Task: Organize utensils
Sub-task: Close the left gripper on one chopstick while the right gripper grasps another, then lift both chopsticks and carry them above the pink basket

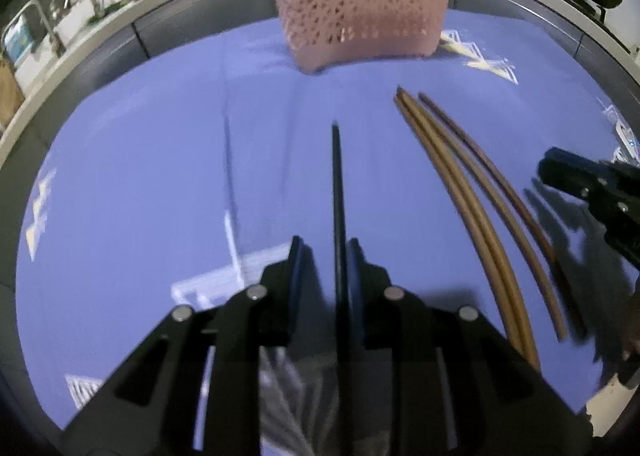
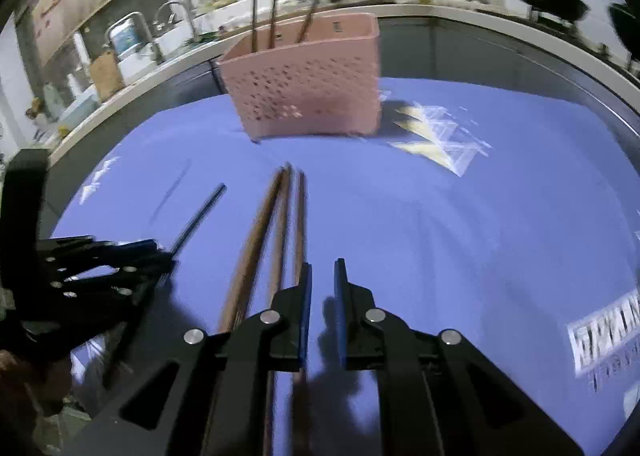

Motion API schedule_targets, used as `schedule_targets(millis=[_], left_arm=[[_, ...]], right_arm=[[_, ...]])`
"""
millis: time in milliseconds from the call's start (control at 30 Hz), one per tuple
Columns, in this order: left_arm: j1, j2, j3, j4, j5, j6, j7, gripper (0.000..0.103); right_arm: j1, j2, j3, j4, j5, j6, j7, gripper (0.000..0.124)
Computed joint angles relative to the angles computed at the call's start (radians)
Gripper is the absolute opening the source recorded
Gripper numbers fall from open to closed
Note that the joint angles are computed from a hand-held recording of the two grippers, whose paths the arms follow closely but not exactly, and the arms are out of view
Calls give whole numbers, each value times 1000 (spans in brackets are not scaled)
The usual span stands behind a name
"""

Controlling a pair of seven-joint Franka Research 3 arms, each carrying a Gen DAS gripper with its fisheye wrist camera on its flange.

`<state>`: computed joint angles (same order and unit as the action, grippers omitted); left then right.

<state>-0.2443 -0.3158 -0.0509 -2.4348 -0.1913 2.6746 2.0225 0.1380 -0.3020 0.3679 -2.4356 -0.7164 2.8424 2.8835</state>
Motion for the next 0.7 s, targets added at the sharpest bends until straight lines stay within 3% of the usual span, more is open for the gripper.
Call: schedule_targets(millis=[133, 300, 500, 600, 700], left_arm=[[7, 60, -18, 62, 22, 6, -9, 21], [14, 89, -28, 95, 13, 4, 2, 21], [21, 150, -49, 145, 9, 33, 17, 21], [11, 184, -45, 186, -74, 11, 84, 5], [29, 198, -62, 217, -75, -25, 72, 5]], right_arm=[[70, 122, -109, 82, 178, 72, -204, 12], [131, 231, -177, 191, 314, 40, -392, 12], [178, 297, -228, 286, 286, -43, -442, 8], [194, 311, -248, 307, 318, -53, -483, 4], [198, 277, -260, 264, 404, 15, -514, 4]])
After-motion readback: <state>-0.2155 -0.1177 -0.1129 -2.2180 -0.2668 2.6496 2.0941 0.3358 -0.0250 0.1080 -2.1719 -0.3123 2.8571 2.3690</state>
